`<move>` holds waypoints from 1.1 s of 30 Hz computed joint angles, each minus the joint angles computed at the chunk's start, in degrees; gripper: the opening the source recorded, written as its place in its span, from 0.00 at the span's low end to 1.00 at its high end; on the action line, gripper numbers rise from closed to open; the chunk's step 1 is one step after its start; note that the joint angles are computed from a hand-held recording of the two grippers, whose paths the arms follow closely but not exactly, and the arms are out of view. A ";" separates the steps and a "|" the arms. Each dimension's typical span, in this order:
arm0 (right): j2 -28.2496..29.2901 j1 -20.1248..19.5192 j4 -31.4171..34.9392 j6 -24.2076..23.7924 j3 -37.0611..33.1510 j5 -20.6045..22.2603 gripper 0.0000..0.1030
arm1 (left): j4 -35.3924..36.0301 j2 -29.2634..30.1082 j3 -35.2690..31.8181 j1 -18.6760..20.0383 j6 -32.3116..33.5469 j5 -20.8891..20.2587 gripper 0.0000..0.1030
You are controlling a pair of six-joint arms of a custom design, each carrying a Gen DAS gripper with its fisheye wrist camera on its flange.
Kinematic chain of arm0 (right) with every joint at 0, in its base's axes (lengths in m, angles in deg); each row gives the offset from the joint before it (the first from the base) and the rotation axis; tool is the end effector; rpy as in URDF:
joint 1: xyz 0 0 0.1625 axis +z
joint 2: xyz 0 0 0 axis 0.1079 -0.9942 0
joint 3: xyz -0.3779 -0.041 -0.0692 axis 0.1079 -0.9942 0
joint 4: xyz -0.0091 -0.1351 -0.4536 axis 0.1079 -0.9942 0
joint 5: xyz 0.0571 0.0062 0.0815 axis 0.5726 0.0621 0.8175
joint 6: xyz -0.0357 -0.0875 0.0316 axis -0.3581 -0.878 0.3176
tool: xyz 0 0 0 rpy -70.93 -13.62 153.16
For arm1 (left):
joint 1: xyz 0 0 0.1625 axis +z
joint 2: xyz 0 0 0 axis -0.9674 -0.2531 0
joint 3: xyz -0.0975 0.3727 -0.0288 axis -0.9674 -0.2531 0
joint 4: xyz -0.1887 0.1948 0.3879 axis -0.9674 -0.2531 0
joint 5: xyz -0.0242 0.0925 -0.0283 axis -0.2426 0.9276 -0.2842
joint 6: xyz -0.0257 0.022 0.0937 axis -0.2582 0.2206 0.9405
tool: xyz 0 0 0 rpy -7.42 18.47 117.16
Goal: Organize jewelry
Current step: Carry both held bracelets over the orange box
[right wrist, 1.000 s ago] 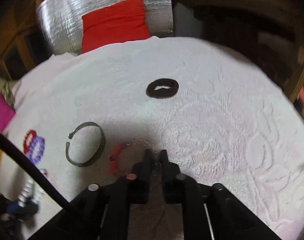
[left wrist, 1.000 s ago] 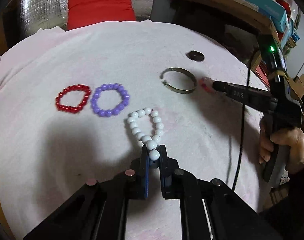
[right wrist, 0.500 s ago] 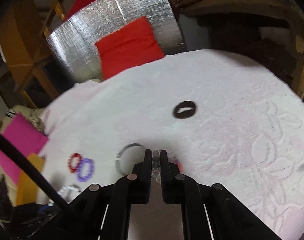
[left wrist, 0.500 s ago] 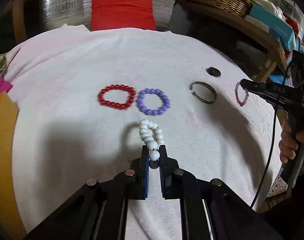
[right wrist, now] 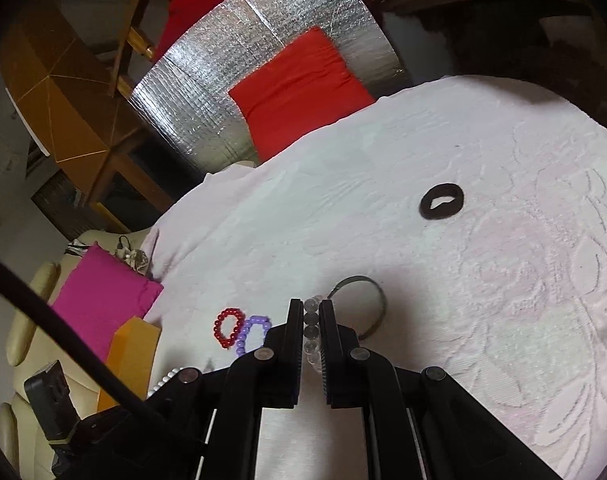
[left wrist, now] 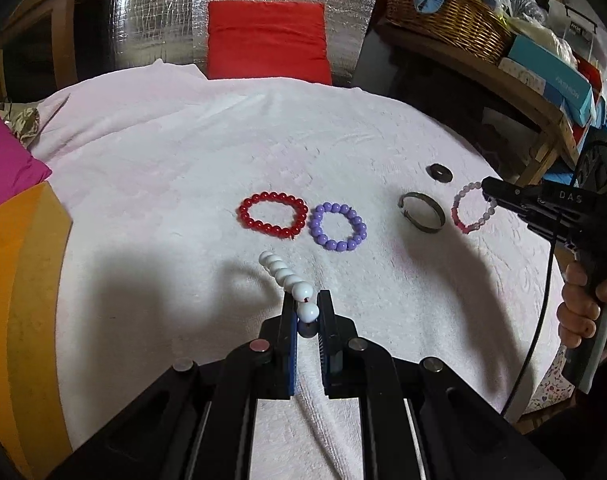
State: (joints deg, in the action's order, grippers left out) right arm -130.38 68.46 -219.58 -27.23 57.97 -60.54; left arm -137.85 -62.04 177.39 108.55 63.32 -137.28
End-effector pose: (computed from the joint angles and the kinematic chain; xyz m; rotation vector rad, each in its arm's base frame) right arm 0.0204 -0.4033 0.4122 -0.1408 -2.5329 1.3245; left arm -0.3699 -0.4637 0.0357 0.9345 2.5329 -0.5593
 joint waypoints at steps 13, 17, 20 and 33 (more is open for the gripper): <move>5.43 5.58 -2.52 -0.18 -0.54 -2.69 0.08 | -1.31 -3.17 1.88 -0.60 -1.17 1.05 0.09; 7.54 7.59 -3.41 0.22 -0.83 -2.90 0.08 | -2.73 -4.88 3.05 -0.82 -1.69 1.18 0.09; 9.21 9.35 -4.51 0.38 -0.89 -3.14 0.08 | -3.81 -6.62 4.19 -0.99 -2.07 1.54 0.09; 16.60 16.55 -9.35 1.39 -1.93 -2.73 0.08 | -9.57 -16.08 10.29 -4.20 -2.89 6.72 0.09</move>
State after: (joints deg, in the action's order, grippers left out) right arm -113.77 85.01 -228.93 -25.84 56.05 -63.28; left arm -147.42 -78.12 187.68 104.35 60.42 -130.56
